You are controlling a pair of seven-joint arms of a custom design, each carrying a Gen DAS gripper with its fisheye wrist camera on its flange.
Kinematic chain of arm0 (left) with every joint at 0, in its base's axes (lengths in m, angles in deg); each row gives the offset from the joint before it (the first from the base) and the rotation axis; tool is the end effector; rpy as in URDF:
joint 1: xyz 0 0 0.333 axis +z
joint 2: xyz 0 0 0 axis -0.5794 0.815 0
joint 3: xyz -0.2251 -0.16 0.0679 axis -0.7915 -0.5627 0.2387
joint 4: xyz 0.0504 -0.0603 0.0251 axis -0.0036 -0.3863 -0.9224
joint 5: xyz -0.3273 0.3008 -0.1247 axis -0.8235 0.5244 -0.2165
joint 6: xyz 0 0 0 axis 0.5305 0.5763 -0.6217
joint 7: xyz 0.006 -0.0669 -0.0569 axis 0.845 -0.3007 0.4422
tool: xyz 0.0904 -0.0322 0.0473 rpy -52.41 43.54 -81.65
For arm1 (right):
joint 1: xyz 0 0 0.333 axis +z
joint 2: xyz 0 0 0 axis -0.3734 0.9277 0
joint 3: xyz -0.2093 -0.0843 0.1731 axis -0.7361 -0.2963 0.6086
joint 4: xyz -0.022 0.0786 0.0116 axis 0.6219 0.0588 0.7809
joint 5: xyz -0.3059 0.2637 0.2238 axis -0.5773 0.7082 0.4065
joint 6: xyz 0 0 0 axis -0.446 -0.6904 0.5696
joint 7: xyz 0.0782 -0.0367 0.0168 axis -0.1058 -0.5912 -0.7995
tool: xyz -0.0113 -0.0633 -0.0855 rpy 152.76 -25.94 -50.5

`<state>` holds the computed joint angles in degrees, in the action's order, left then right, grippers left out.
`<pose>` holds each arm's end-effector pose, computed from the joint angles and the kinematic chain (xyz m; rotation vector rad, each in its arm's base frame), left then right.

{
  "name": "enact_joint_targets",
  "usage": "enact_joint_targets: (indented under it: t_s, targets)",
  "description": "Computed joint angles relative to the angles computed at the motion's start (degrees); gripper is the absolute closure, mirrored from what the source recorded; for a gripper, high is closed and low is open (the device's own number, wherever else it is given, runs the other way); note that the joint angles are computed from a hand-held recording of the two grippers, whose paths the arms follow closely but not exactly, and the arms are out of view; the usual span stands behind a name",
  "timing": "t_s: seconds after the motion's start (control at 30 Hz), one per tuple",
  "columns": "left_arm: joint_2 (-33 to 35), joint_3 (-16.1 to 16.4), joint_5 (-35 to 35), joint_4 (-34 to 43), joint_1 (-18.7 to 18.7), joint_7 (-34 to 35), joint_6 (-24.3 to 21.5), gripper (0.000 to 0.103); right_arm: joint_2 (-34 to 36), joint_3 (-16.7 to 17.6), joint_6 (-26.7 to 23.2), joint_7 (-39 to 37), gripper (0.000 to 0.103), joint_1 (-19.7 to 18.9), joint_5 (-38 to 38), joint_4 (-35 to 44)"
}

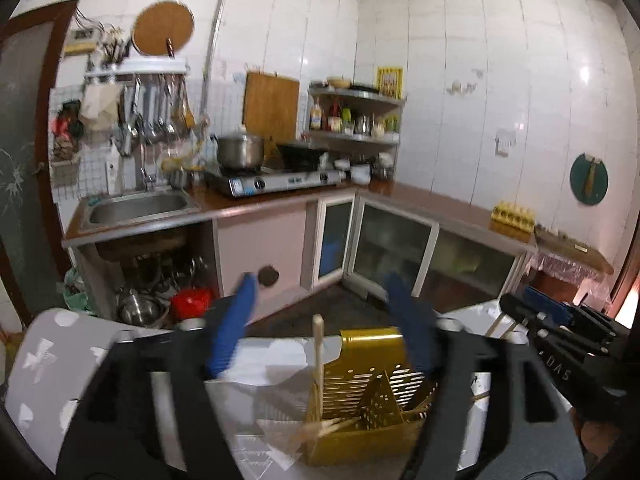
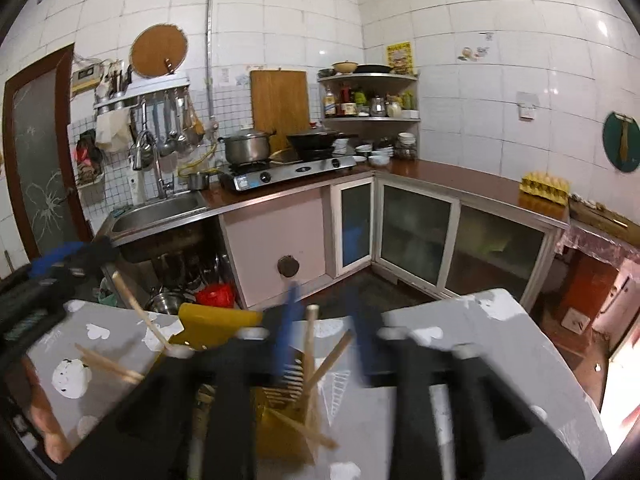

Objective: Organize utensils
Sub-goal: 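Open the left tool to drop its chopstick into the holder while the right tool releases its own, then lower the left tool toward the green frog fork while the right tool grasps a chopstick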

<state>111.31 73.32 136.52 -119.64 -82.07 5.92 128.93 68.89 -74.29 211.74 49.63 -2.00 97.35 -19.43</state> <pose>0.5990 -0.5235 0.6489 -1.6759 1.0584 -0.8859 0.6913 0.3000 0.6356 -1.7015 1.0908 -0.6181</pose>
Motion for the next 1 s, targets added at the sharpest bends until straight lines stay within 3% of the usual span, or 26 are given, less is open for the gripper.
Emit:
enact_joint_targets:
  t_s: [0.1, 0.2, 0.33, 0.6, 0.73, 1.0]
  targets:
    - [-4.7, -0.4, 2.4, -4.9, -2.1, -0.7, -2.1, 0.023, -5.2, 0.1, 2.2, -0.6, 0.051, -0.9, 1.5, -6.3]
    - [-7.4, -2.0, 5.8, -8.0, -3.6, -1.4, -6.5, 0.005, -11.1, 0.6, 2.8, -2.8, 0.042, -2.1, 5.3, -13.1]
    - [-12.1, -5.0, 8.2, -15.6, -4.1, -4.4, -11.2, 0.005, -17.1, 0.0, 5.1, -1.5, 0.033, -1.8, 3.3, -21.4]
    - [-15.7, -11.7, 4.7, -26.4, -0.1, -8.6, -16.5, 0.005, -21.9, 0.3, 3.7, 2.9, 0.033, -1.9, -1.5, -32.7]
    - [-18.5, -14.2, -1.8, -32.7, 3.9, -11.7, -12.1, 0.005, -21.2, 0.8, 2.3, 5.8, 0.033, -2.0, -3.6, -35.3]
    - [-17.8, -15.7, -8.4, -35.9, 7.5, -13.7, -10.6, 0.005, -18.7, 1.4, 0.2, 10.0, 0.033, -1.0, -8.2, -35.9]
